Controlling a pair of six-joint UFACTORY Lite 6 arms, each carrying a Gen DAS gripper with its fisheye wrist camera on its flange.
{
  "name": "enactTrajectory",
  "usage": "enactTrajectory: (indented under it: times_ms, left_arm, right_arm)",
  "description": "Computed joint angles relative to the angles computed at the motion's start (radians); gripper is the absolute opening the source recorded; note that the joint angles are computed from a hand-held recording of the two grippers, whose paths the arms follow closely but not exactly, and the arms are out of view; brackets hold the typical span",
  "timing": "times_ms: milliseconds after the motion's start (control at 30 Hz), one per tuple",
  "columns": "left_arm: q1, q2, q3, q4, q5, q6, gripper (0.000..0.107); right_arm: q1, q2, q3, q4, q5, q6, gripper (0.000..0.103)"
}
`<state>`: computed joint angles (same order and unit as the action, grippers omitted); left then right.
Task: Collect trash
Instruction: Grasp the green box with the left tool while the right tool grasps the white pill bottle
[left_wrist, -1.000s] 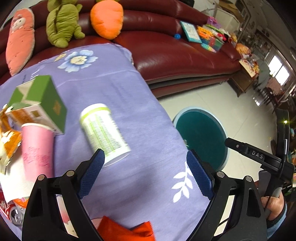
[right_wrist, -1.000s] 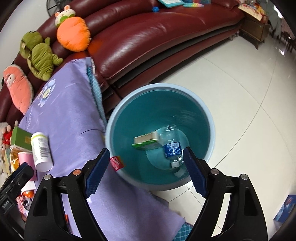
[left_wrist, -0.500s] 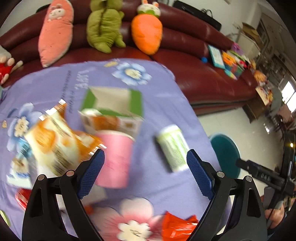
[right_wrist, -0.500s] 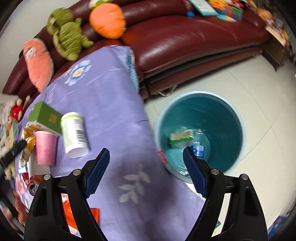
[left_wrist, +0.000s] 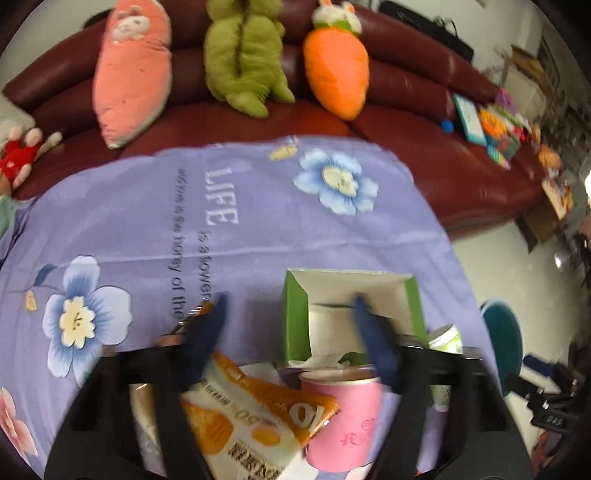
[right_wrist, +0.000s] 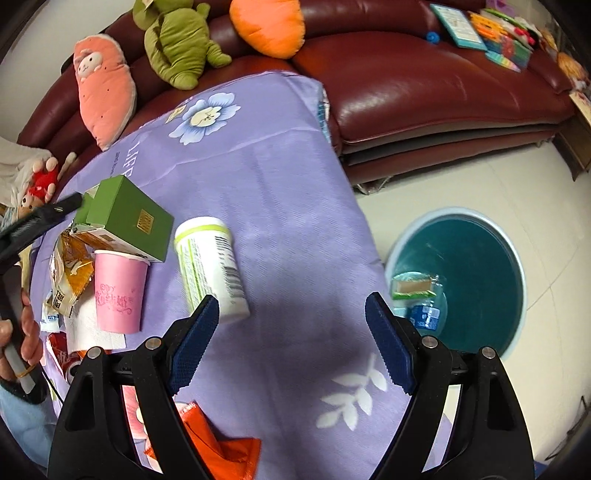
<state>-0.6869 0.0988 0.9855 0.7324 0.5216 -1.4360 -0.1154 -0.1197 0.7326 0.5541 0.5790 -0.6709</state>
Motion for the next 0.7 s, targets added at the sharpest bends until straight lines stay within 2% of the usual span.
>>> enactTrajectory:
  times_ms: [33, 67, 200, 233, 267, 333, 567, 633, 700]
  left_arm:
    - [0.007, 0.021, 0.002, -0.032, -0.028, 0.046, 0.031]
    - [0.012, 0.036, 0.0, -0.047, -0.043, 0.075, 0.027]
    - [-0.018, 0.021, -0.073, 0.007, -0.081, 0.02, 0.027]
    - [-0.011, -0.003, -0.101, -0.007, -0.104, 0.033, 0.027]
    - [-0.003, -0.017, -0.12, -0.026, -0.122, 0.052, 0.027]
    - [-0.003, -0.039, -0.154, -0.065, -0.146, 0.088, 0.027]
    - [-0.007, -0.015, -0.157, -0.074, -0.138, 0.087, 0.028]
    - [-0.009, 0.029, -0.122, -0.088, -0.134, 0.111, 0.03]
    - [-0.031, 0.075, -0.085, -0.05, -0.11, 0.072, 0.029]
  right_arm:
    - [0.019, 0.018, 0.012, 0.001, -0.007, 0.009, 0.078]
    - [0.038, 0.036, 0.025, 0.006, -0.009, 0.016, 0.078]
    - [0.127, 0.128, 0.088, 0.03, -0.029, 0.015, 0.077]
    - [0.155, 0.159, 0.11, 0.034, -0.036, 0.012, 0.075]
    - [0.171, 0.178, 0.121, 0.039, -0.04, 0.008, 0.067]
    - [0.21, 0.254, 0.173, 0.071, -0.023, -0.012, 0.063]
    - [0.281, 0.449, 0.266, 0.132, -0.047, -0.057, 0.063]
    - [0.27, 0.463, 0.251, 0.171, -0.051, -0.102, 0.05]
    - [0.244, 0.429, 0.209, 0.232, -0.054, -0.175, 0.049]
